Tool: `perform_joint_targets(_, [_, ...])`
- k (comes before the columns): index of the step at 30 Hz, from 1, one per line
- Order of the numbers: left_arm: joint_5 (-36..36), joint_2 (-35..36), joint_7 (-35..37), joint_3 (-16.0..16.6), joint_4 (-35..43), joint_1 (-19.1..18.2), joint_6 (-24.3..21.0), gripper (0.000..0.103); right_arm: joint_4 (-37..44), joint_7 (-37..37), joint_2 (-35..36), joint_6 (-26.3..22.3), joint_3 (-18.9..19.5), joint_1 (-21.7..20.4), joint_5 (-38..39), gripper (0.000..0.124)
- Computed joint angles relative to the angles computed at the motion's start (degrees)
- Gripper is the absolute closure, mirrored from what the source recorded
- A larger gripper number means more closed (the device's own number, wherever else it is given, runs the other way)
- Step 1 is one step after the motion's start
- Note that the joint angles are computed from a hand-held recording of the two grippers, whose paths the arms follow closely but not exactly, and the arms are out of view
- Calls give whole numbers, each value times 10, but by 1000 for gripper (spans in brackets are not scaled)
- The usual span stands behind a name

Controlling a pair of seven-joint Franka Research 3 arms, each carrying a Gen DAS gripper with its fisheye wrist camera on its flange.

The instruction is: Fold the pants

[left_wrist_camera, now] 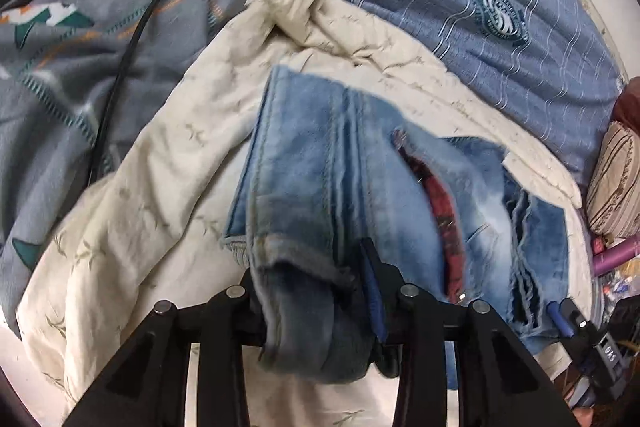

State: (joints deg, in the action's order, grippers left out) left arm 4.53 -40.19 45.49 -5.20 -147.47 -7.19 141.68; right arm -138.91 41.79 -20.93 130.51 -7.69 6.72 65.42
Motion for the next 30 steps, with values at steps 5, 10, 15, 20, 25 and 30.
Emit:
perform_joint_targets(5, [-8,-27,-19,-1,-30,-2,0,52,1,2,0,-11,-6,-3,7,81])
perform_joint_targets(10, [-16,-44,-60,-1,-55,3,-1,26,5,3,3,-25,-3,-4,1,81])
perform_joint_targets(15, [-5,-28,-62,-3,-52,5,19,59,5,1,2,-21,-3,-6,3,81])
perform_joint_targets(20, [5,-27,-37,5,-45,0,31,76,5,0,2,-15,-6,-10,14,81])
perform_joint_targets(25, [22,-42,-30,-11,-23,2,20,79,5,-6,2,-14,-13,-13,34,81])
perform_joint_targets(30, [59,-14,-17,-42,52,-2,2,79,6,-6,0,-3,-19,-21,57,81])
